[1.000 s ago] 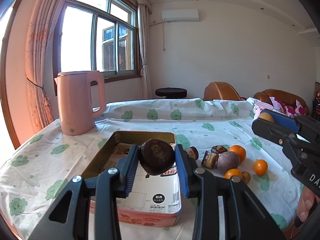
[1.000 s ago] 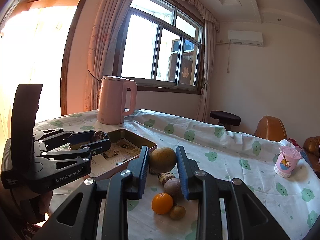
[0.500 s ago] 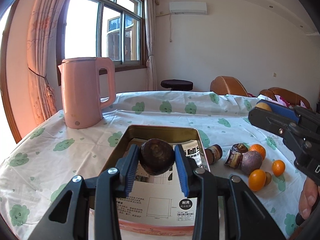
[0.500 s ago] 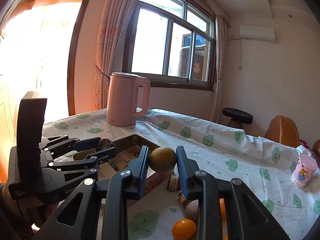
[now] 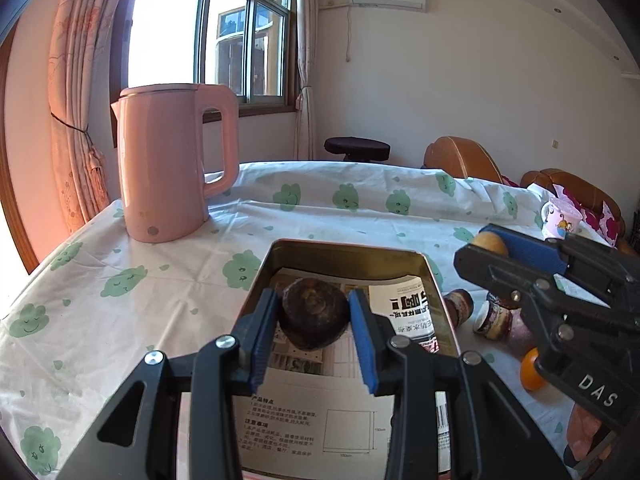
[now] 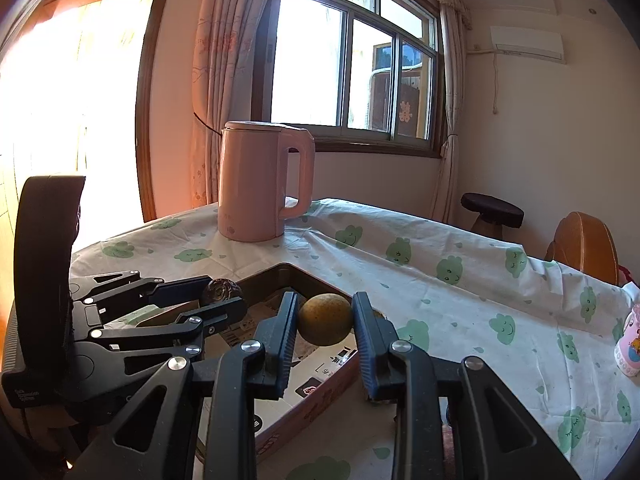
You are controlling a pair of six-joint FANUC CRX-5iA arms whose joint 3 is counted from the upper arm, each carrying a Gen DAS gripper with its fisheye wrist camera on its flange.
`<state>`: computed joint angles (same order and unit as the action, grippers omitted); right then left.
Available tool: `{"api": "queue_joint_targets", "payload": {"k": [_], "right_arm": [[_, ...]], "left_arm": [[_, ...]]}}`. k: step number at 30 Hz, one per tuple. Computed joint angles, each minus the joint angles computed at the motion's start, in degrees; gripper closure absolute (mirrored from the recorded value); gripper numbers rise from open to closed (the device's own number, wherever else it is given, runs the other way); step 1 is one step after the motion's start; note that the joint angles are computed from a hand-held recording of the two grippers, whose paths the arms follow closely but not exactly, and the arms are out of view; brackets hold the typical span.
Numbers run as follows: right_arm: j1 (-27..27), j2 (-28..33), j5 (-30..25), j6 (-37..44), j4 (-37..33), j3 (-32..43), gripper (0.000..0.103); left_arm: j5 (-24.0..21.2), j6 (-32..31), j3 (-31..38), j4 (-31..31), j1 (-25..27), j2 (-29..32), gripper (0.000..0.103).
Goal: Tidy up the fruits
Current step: 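Carry the dark fruit and the kiwi over the open tin box with both tools, then open both tools to drop the dark fruit and kiwi into the tin box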
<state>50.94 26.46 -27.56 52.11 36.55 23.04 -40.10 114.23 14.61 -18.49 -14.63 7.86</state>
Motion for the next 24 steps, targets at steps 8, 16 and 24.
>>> {"api": "queue_joint_targets", "payload": {"k": [8,16,24], "right_arm": [[0.22,5.04,-7.56,8.45,-10.09,9.54,0.073],[0.25,8.55,-12.28,12.48,-14.33,15.3,0.073],[0.21,12.9,-20.29,16.59,-18.05,23.94,0.073]], "left_arm": [[-3.39,-3.28,2.6,3.31,1.43,2.93,0.065],[-5.85,-2.51,4.1,3.73,1.97,4.1,0.065],[-7.51,-1.17,5.46,1.24,1.17,4.6,0.064]]}}
